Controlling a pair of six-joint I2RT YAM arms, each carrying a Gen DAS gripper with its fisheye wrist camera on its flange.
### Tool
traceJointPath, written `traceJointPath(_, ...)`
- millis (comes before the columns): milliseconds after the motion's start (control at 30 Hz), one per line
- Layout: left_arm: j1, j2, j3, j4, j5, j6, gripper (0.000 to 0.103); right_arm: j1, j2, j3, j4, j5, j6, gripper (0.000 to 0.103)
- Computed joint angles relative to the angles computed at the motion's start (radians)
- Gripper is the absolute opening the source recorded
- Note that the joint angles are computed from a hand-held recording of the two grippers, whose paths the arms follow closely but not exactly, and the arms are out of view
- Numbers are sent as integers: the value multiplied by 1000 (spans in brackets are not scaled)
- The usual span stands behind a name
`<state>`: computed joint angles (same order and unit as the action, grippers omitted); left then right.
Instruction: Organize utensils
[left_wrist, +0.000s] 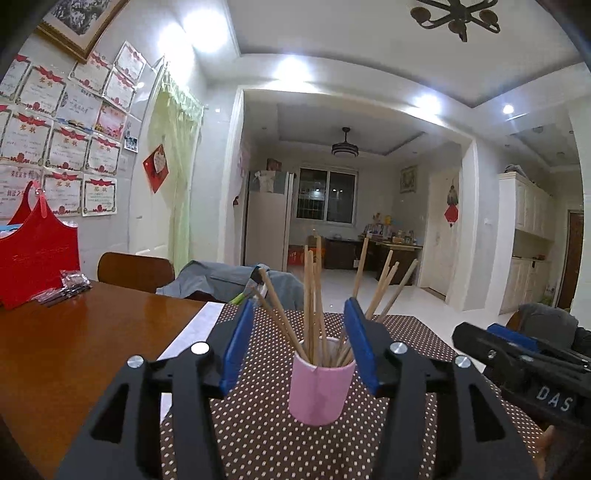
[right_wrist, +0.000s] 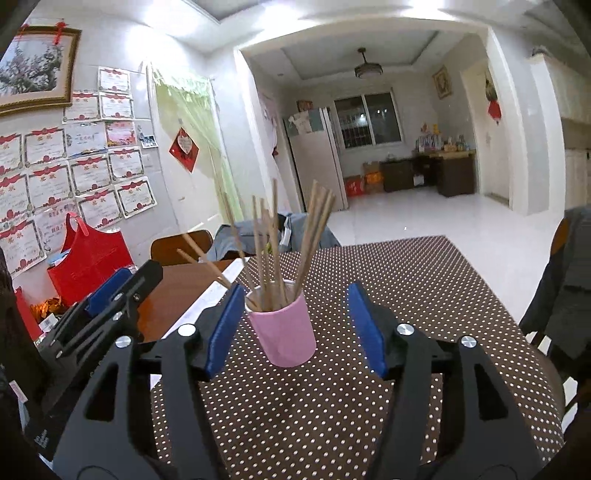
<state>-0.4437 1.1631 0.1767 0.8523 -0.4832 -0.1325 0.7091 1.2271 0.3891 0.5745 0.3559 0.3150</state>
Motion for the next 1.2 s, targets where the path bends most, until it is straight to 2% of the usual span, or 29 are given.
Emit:
traceJointPath(100,-13,-138,-34,-106,-18,-7,53,72,-43,-18,-10,98,-5,64)
traceJointPath(200,-40,-303,-66,-238,-45,0,62,140,-80,-44,-12,201,-23,67)
traceJointPath(400,-85,-592,-60,-586,-52,4,62,253,-163,-82,-52,349,1,75)
traceJointPath(533,-145,-755,-59,-758,-116,10,62,314,-236,-79,-162,412,39,79)
traceJointPath(633,-230,-848,-43,-876,-223,7,62,361,-309,-87,-244,468,88,81)
traceJointPath(767,-377,-940,-12,-1014,-372,-15,62,453,-378,-86,-329,599,114,84)
traceJointPath(900,-520,-1026,26,-1174,-499,-88,62,566,-415,-90,-373,735,119,87)
traceJointPath(1167,-781,-1036,62,-1284,-757,-164,63,727,-415,-78,-399,866,110,92)
traceJointPath(1200,-796,-1038,64,-1296,-773,-173,67,743,-411,-76,-403,890,112,92)
